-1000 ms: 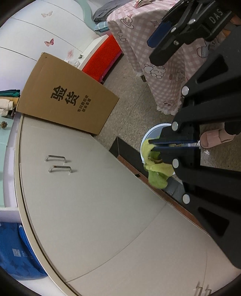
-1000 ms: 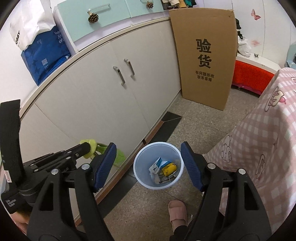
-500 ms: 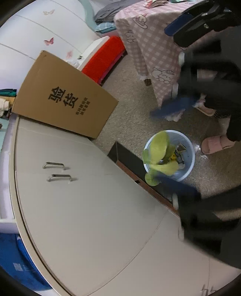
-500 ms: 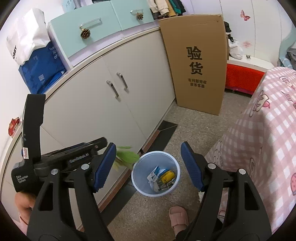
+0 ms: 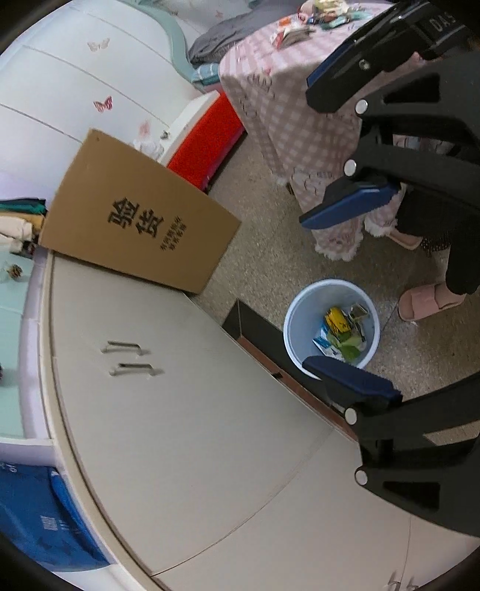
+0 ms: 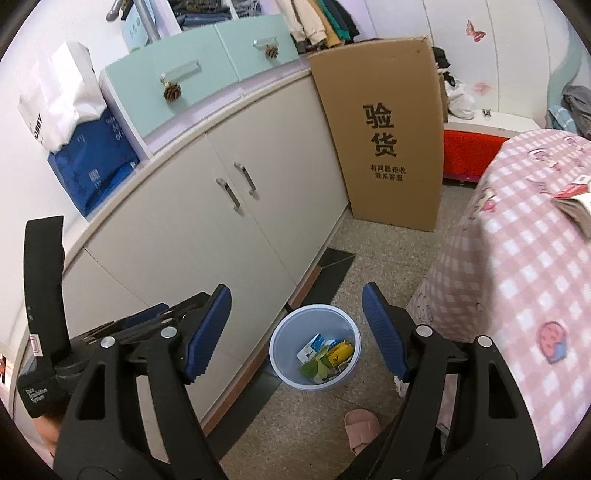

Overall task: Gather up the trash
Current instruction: 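Move both open tools back over the table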

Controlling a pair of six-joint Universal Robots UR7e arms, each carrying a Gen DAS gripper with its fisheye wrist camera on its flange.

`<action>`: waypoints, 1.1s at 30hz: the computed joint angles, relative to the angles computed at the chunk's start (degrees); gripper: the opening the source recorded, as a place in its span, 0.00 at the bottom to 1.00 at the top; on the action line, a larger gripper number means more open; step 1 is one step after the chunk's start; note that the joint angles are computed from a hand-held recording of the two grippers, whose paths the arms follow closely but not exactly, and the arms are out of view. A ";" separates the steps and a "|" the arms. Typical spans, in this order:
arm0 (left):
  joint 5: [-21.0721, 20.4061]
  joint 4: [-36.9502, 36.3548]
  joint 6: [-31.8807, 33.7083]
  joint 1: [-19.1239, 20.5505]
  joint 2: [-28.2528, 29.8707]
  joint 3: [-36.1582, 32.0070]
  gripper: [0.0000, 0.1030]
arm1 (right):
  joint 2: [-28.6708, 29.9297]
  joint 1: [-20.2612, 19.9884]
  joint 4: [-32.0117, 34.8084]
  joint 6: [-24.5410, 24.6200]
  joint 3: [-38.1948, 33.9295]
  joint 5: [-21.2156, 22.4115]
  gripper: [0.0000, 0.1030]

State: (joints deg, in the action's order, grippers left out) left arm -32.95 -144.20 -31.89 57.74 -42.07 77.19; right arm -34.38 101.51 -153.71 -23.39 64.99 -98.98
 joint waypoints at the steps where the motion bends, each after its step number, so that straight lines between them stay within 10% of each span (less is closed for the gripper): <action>1: -0.20 -0.91 0.60 -0.67 -0.10 0.30 0.68 | -0.60 -0.05 -0.35 0.05 0.58 0.17 0.71; 18: -2.59 -2.76 12.14 -8.71 8.55 -8.45 0.74 | -13.48 -4.09 -5.68 -9.00 8.58 -5.52 0.75; 33: -8.38 10.64 17.64 -9.72 24.39 -32.06 0.75 | -11.84 -11.57 -0.75 -16.19 -2.47 -19.02 0.75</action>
State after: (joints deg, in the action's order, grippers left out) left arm -41.32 -133.57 -14.26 48.02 -17.68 45.13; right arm -46.22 89.94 -154.46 -39.58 62.52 -118.00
